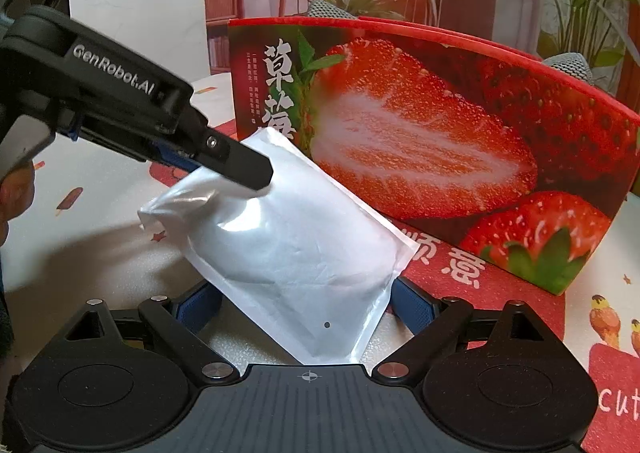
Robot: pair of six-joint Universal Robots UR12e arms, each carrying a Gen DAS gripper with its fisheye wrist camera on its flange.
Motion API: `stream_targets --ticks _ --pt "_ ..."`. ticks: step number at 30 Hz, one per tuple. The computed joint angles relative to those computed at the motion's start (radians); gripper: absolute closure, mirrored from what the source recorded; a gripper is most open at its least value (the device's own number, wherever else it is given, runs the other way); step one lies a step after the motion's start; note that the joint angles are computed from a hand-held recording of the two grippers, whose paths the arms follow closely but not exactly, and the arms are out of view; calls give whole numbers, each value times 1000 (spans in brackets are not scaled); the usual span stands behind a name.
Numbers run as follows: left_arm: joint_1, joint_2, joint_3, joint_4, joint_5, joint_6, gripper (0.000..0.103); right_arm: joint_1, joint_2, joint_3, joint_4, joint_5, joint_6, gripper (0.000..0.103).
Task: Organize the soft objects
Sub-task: 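Lift the white pouch with the left tool over the red box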
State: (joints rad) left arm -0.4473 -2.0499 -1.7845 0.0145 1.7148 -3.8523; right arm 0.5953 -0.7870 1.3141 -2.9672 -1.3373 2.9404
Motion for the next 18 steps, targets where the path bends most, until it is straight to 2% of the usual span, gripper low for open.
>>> stream_targets --ticks 1,6,10,12,15,18 --pt "0 0 0 -5 2 -4 73 0 -1 4 -10 -3 1 18" --pt "8 -2 -11 -11 -7 -35 72 -5 -3 21 -54 -17 71 42" --pt "8 -5 -11 -31 3 -45 71 -2 -4 25 -65 -34 69 47" --pt "7 -5 -12 -30 5 -42 71 -1 -4 25 -70 -43 70 54" --pt "-3 -6 -5 -42 29 -7 71 -3 -3 19 -63 -45 77 63" --pt "-10 -5 1 -49 46 14 71 -2 -5 14 -53 -59 74 66"
